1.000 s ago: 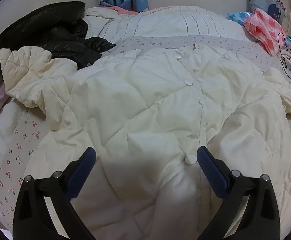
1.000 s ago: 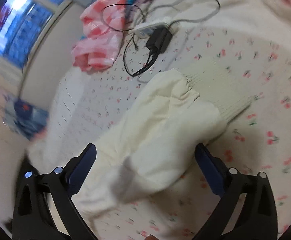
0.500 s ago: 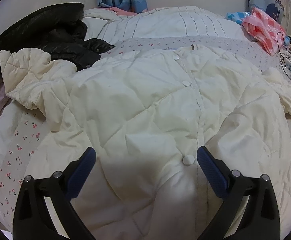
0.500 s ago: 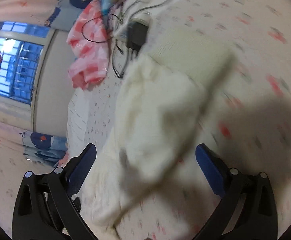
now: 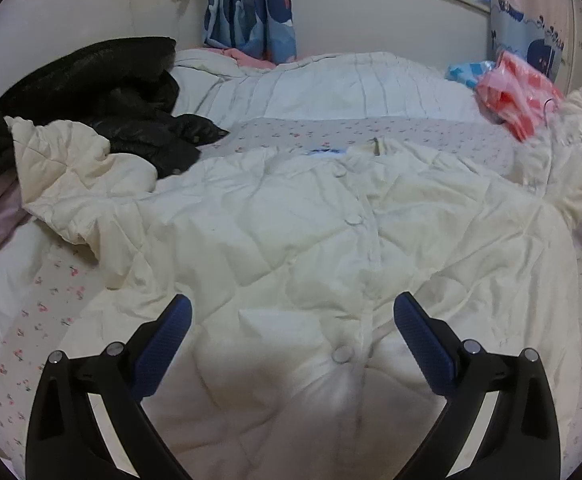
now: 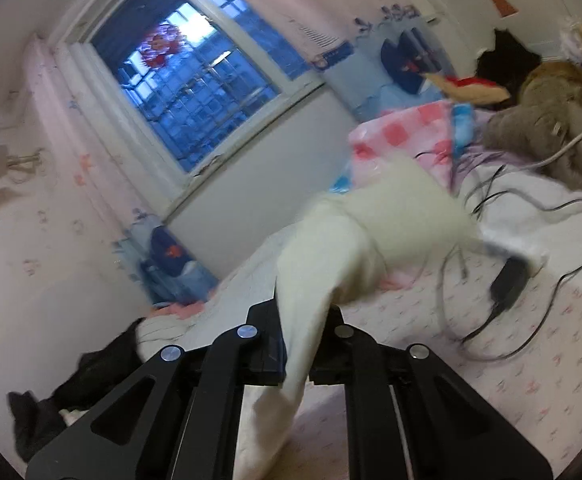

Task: Fold large clothes
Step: 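Reach the right gripper to the knit sleeve cuff and grasp it, then carry the cuff across the jacket front and open the right gripper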

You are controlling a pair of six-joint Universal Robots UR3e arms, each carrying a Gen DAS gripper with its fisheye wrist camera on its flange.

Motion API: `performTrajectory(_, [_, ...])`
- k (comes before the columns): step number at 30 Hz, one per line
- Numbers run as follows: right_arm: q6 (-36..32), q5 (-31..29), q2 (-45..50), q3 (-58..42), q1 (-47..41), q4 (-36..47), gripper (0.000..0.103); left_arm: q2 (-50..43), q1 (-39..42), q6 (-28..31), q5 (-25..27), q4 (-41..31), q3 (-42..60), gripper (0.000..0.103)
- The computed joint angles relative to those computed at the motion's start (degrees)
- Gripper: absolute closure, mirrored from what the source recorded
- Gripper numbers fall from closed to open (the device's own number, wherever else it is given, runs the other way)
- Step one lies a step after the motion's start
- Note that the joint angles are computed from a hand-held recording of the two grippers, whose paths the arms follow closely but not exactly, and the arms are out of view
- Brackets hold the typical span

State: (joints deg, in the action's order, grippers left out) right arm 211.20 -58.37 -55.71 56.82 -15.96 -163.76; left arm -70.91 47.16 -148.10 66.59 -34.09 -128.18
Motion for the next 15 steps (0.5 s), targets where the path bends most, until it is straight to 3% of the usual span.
performTrajectory(3, [0.9,-5.6,2.8,3.5,-1.7,2.0,0.095,-0.1,-0.5,1.3,-0.4,-3.6,0.5,0.006])
performTrajectory(6, [4.5,-9.4,4.5,15.7,-3.9,-2.6,0.095,-1.6,-1.1,3.7,0.6,-7.9,1.7,0.006])
performTrajectory(8, [8.3,-7.2,5.9,23.6,-6.4,-7.9,0.095,-1.3,0.5,6.1,-0.2,-10.8,1.9,0.006])
performTrajectory(10, [11.6,-1.4,7.5,31.4,-9.3,-16.9,0.09,0.1,2.3,8.4,-0.7,-11.8,1.0,0.006])
performTrajectory(11, [12.5,0.9,7.8,33.3,-10.3,-20.6,0.081,1.4,3.9,10.1,-1.2,-12.3,0.3,0.006])
performTrajectory(12, [13.4,4.9,8.4,35.9,-11.7,-26.3,0.056,2.6,5.6,11.7,-2.0,-13.2,-0.2,0.006])
performTrajectory(13, [13.9,7.6,8.6,37.8,-12.6,-30.3,0.042,4.1,8.0,13.7,-2.9,-14.6,-0.7,0.006])
performTrajectory(14, [14.6,9.1,8.7,39.4,-13.2,-33.7,0.02,5.1,9.4,14.6,-3.5,-15.4,-1.0,0.006])
performTrajectory(15, [16.7,10.5,8.9,41.1,-13.7,-38.4,0.012,6.0,11.6,15.9,-4.3,-16.6,-1.1,0.006])
